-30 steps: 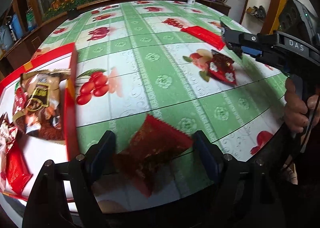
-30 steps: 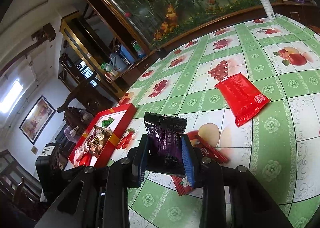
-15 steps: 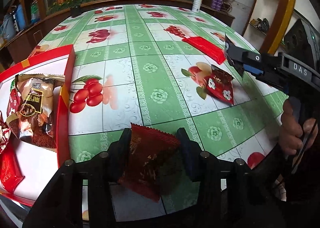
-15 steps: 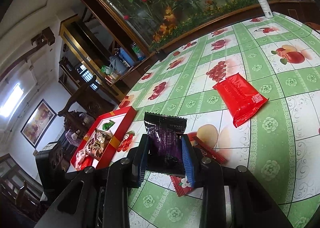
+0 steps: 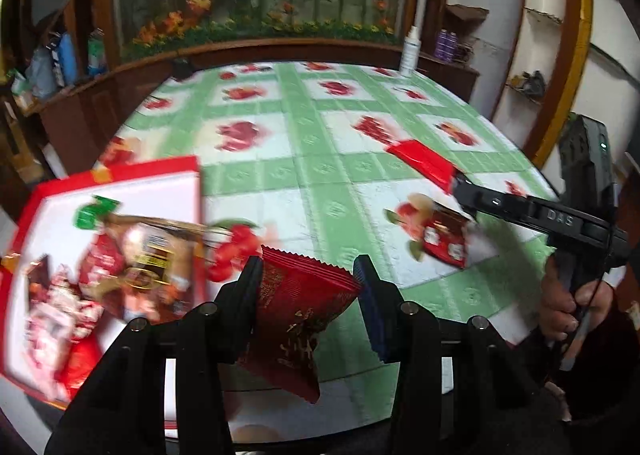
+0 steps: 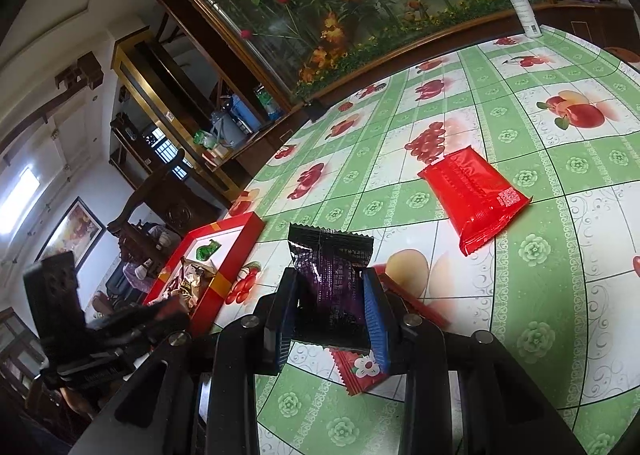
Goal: Organize snacks
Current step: 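Carry the dark red and purple packets into the red box and open both grippers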
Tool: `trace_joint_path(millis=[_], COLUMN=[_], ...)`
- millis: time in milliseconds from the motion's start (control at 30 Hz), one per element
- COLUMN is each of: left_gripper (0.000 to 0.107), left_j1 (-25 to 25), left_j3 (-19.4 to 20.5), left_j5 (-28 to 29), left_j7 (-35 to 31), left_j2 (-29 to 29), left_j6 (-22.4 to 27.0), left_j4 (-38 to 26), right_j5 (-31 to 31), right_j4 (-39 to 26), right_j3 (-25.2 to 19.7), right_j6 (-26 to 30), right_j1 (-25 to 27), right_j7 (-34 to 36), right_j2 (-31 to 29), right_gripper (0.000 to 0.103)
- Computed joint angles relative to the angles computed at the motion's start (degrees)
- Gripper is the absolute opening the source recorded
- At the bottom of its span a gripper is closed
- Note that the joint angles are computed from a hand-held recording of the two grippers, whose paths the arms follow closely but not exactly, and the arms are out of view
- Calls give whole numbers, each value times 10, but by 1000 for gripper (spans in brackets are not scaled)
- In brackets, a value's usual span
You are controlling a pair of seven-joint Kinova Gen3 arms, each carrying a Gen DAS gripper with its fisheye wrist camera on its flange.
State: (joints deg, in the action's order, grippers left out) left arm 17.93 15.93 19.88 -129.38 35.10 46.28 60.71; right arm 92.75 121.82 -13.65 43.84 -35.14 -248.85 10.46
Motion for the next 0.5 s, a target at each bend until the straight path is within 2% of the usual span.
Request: trace_joint_path(millis=[267, 500], left_gripper=[45, 45], left_j1=[23, 24], left_j3=[-50, -72], left_j5=[-58, -111], left_j7=[74, 141], left_j2=[-6, -6], left_j6=[-56, -107], left_j4=[5, 10], right_j5=[-32, -83], right_j4=[-11, -32], right_j3=[5, 14], right_j6=[2, -3], right_j1=[-3, -5], right_j7=[27, 77], right_j2=[4, 9], right_gripper=[34, 34])
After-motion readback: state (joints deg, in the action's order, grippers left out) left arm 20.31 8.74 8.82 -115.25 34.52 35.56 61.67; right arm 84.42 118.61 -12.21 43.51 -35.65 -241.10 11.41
